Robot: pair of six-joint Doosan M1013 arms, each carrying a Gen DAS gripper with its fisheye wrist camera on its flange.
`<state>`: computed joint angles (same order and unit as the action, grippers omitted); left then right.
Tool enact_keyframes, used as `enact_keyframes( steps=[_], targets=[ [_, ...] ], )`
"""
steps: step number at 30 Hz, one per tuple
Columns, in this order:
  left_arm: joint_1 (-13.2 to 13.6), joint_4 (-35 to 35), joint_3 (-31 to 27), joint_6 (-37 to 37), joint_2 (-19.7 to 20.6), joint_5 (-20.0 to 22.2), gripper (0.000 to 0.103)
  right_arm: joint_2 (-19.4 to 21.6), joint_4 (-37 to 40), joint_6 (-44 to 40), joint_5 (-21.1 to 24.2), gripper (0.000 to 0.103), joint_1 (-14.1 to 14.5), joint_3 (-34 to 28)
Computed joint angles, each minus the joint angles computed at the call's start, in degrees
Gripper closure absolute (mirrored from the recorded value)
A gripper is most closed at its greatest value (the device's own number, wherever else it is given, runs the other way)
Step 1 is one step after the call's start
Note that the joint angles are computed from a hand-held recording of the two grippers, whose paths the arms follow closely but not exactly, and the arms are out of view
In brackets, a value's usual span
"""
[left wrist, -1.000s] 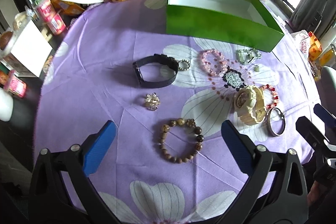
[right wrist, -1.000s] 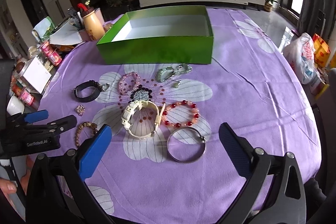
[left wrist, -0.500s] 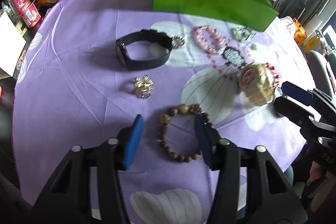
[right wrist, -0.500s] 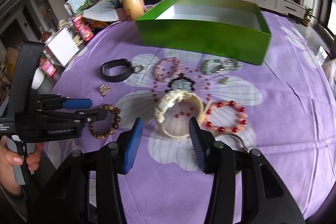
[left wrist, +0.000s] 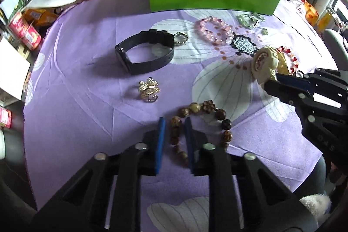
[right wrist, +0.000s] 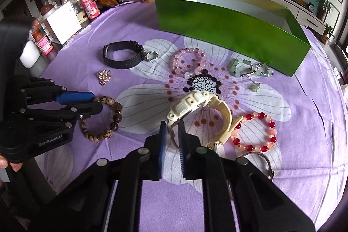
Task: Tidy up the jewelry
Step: 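Grasp the brown bead bracelet with the left tool while the right tool grasps the cream watch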
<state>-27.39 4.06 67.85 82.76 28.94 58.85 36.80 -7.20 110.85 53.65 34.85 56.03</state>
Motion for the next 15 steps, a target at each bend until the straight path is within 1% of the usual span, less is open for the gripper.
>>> enact_keyframes(
  steps=[2,4,10,15],
  targets=[
    [-0.33,0.88,0.27,-0.07,-0.12,-0.46,0.092,-0.03,-0.97,0.56,-0.12,0.094,0.17,0.12],
    [-0.13,-0.07,0.23,-0.48,-0.12,-0.49,0.092,-0.27,-0.65,0.82,-0.55,0.094,0.15,0.42],
    [1.65,-7.95,0.51,-0.14,-0.79,-2.08,0.092,-1.58,-0.95,1.86,-3.17,0.094,0.34,1.36],
    [2.62,-13.75,-0.49,1.93,-1.19,-3.39,0.092,-3.45,1.32,2.42,-7.59,0.094,-0.31,2.56]
  ],
)
